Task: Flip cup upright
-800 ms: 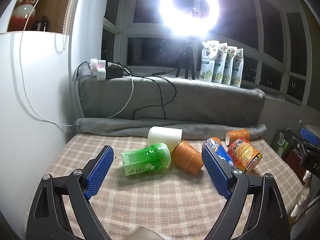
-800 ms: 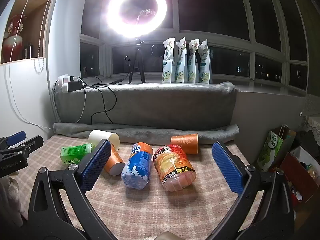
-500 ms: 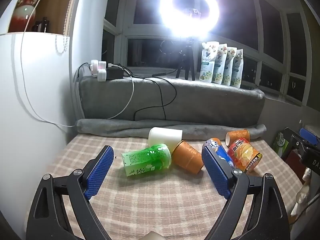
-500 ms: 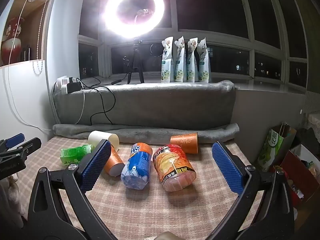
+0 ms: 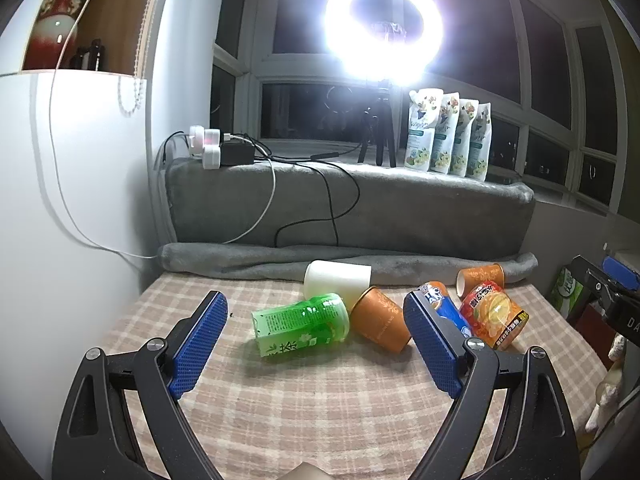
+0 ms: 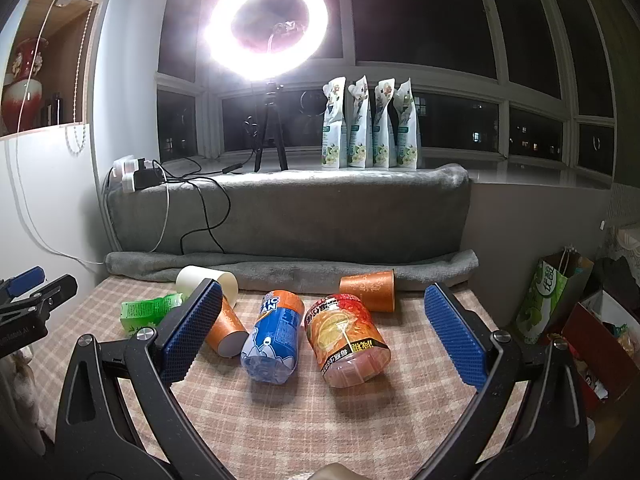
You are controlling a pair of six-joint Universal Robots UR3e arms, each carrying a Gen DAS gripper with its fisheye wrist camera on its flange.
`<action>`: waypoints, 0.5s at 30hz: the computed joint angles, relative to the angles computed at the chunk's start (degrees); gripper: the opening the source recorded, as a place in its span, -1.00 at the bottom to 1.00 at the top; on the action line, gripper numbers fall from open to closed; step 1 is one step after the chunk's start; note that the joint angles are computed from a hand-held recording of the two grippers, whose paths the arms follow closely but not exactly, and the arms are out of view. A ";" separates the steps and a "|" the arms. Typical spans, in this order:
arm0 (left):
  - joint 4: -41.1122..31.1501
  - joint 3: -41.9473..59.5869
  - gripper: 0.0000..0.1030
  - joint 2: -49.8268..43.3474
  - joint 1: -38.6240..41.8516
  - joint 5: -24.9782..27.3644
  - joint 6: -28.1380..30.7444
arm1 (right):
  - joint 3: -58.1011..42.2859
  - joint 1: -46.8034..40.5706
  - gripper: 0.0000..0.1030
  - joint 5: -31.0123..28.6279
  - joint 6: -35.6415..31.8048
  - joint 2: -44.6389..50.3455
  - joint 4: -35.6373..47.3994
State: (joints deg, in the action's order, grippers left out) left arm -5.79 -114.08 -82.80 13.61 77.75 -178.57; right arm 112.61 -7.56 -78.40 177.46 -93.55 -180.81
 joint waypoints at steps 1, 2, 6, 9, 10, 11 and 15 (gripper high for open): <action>0.08 -0.09 0.75 0.03 0.14 -0.19 -0.01 | -0.17 0.31 0.99 -0.19 -0.06 0.46 -0.17; 0.11 -0.25 0.75 0.21 0.37 -0.39 0.03 | -0.14 -0.27 0.99 0.44 -0.04 -0.40 0.68; -0.16 -0.27 0.75 0.59 0.75 -0.79 0.23 | -0.24 -0.10 0.99 0.24 0.15 -0.28 0.63; -0.35 -0.41 0.75 0.92 0.96 -0.93 0.34 | -0.42 0.18 0.99 0.07 0.36 0.04 0.34; -0.34 -0.37 0.75 0.88 0.84 -0.78 0.30 | -0.30 0.13 0.99 0.15 0.28 -0.29 0.52; -0.29 -0.43 0.75 0.89 0.85 -0.79 0.31 | -0.25 0.10 0.99 0.12 0.28 -0.36 0.54; -0.39 -0.53 0.75 1.03 1.07 -1.12 0.49 | -0.61 0.62 0.99 -0.30 0.11 -0.11 0.60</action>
State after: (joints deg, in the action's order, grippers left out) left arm -6.17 -114.60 -81.77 14.67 76.63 -178.08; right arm 112.00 -6.94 -78.70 177.57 -93.66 -180.21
